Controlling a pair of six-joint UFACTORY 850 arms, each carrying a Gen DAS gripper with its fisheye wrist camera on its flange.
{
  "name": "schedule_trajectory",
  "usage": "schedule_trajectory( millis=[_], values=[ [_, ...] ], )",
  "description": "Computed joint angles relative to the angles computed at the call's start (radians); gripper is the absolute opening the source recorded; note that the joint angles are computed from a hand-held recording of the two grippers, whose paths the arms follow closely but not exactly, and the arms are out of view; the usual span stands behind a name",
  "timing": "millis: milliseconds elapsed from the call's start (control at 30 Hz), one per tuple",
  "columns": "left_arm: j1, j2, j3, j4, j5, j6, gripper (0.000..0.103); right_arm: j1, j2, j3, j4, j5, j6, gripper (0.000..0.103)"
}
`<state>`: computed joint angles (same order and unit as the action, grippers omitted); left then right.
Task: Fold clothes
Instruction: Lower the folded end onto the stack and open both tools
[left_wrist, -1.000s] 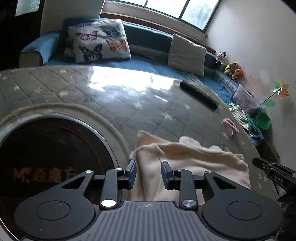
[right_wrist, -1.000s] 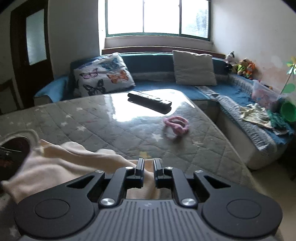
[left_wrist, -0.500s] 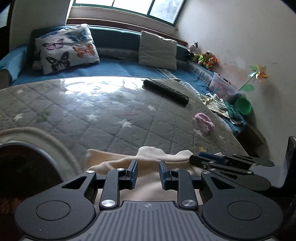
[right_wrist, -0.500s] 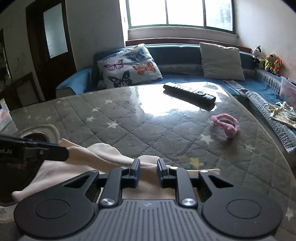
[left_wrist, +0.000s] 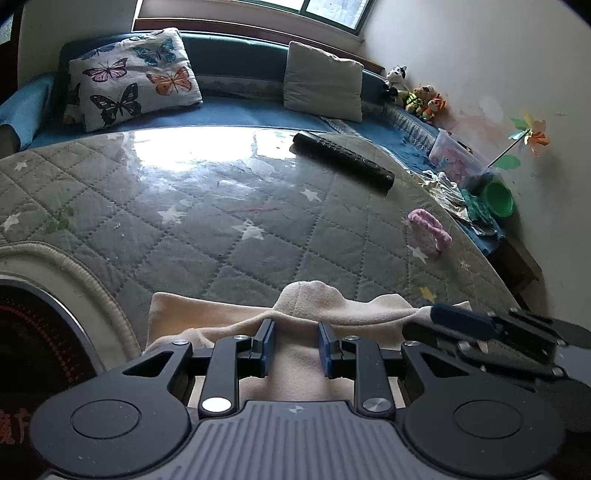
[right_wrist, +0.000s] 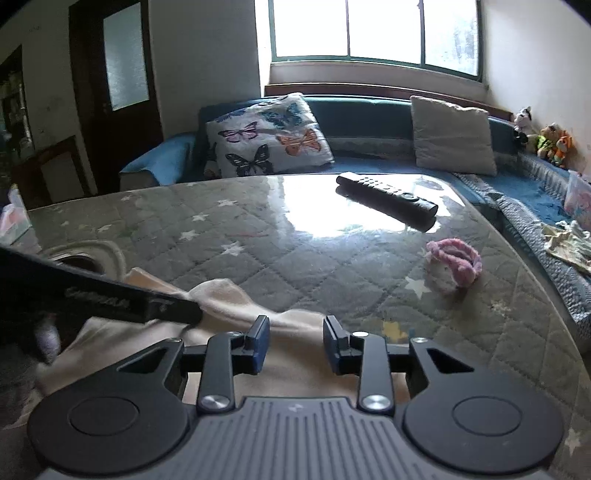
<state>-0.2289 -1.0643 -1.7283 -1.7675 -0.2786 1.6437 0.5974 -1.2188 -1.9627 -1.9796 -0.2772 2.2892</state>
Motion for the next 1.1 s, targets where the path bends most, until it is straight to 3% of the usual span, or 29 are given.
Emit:
schedule_trajectory(
  millis=[67,167,233,400,633,767,900,1000,1100],
  values=[
    [-0.003,0.022,0.033,-0.059,0.003,0.063,0.027,0.005,0.029,0.048,-0.091,0.001,0.09,0.048],
    [-0.006,0.06,0.093,-0.156,0.0,0.167,0.03,0.019,0.072,0.121,-0.211,-0.006,0.202,0.055],
    [-0.008,0.091,0.143,-0.253,0.001,0.267,0.037,0.028,0.098,0.165,-0.28,-0.011,0.265,0.065],
    [-0.011,0.167,0.272,-0.512,-0.005,0.531,0.048,0.051,0.137,0.243,-0.336,-0.022,0.307,0.082],
    [-0.023,0.252,0.428,-0.863,-0.044,0.891,0.065,0.087,0.162,0.315,-0.259,-0.066,0.217,0.09],
    [-0.018,0.293,0.508,-0.999,-0.092,1.003,0.077,0.094,0.179,0.349,-0.32,-0.114,0.283,0.099],
    [-0.016,0.327,0.576,-1.129,-0.133,1.111,0.092,0.091,0.173,0.332,-0.28,-0.128,0.292,0.103],
    [-0.017,0.347,0.62,-1.221,-0.163,1.185,0.102,0.09,0.148,0.291,-0.188,-0.121,0.211,0.103],
    [-0.017,0.362,0.656,-1.267,-0.188,1.216,0.103,0.098,0.122,0.258,-0.075,-0.124,0.072,0.103]
  ],
)
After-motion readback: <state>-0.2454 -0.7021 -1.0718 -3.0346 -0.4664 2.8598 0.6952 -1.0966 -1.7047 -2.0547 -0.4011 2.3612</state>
